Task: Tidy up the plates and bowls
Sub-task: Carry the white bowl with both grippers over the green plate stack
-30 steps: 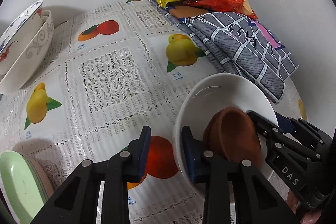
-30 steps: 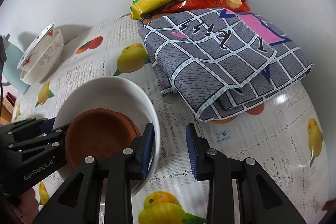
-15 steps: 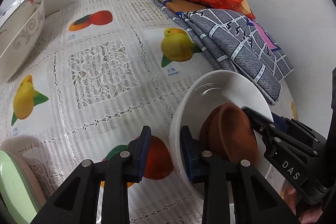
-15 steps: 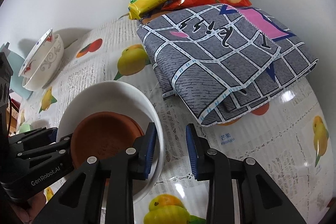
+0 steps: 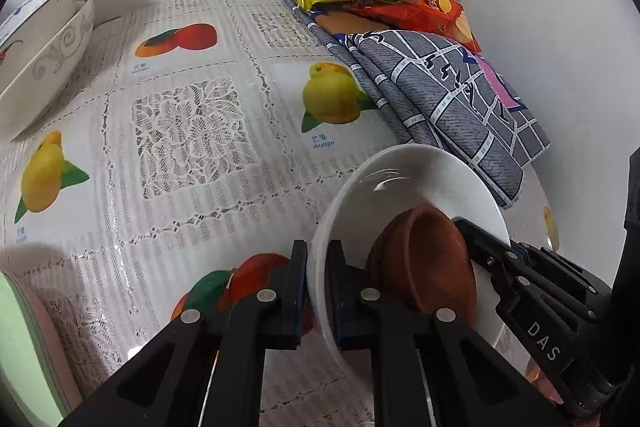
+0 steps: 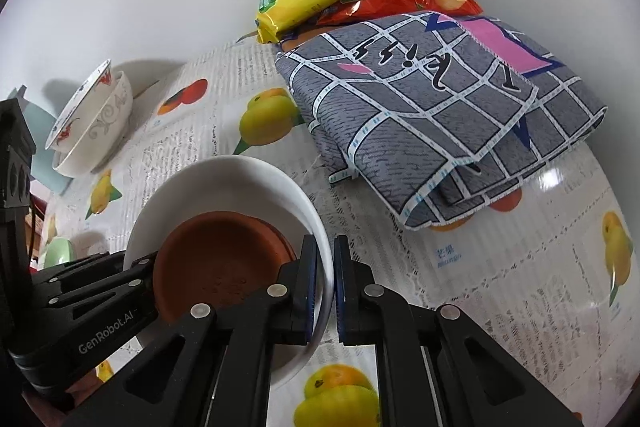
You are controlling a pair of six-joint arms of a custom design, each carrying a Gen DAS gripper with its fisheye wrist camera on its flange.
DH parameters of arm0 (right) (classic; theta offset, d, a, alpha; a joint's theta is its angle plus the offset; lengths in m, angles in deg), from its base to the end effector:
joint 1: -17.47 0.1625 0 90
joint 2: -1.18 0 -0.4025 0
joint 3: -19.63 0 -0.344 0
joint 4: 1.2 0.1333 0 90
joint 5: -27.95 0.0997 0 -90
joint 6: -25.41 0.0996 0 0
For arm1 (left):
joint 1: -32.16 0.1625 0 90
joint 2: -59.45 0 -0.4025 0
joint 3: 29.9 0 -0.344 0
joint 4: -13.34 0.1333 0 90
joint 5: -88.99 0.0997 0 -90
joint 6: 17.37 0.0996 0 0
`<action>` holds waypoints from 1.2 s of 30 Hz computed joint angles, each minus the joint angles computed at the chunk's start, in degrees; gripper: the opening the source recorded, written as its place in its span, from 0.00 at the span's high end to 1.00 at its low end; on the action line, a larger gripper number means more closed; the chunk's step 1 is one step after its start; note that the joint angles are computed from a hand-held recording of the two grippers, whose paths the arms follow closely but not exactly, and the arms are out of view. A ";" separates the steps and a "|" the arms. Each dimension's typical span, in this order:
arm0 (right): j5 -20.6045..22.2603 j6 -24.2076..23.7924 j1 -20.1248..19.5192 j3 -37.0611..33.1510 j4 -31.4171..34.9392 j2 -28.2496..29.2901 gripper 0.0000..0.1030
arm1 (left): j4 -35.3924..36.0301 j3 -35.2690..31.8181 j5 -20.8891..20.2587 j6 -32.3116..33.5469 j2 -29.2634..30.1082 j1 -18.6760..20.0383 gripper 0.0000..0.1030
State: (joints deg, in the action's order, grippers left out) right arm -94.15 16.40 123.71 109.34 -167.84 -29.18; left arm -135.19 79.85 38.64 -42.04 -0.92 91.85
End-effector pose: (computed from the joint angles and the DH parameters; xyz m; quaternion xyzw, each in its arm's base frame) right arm 0.2570 -0.5948 0.0191 0.1671 -0.9362 0.1614 0.2637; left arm -0.0993 -0.5600 0.1914 0.0191 0.9379 -0.2226 0.2653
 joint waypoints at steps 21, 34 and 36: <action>1.54 2.87 1.66 4.44 -1.57 -2.79 0.92 | -0.67 4.65 -0.66 -1.63 -4.74 -1.04 0.91; 1.71 3.79 4.54 5.69 -2.12 -4.68 0.92 | -0.82 7.58 0.89 -2.48 -9.46 -3.59 0.91; 1.75 3.94 5.04 5.86 -2.20 -4.94 0.92 | -0.35 7.86 1.30 -2.91 -10.31 -4.12 0.91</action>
State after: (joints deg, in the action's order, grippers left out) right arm -92.40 20.34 128.76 115.21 -170.03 -34.12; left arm -135.54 87.71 39.94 -44.95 -11.24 87.73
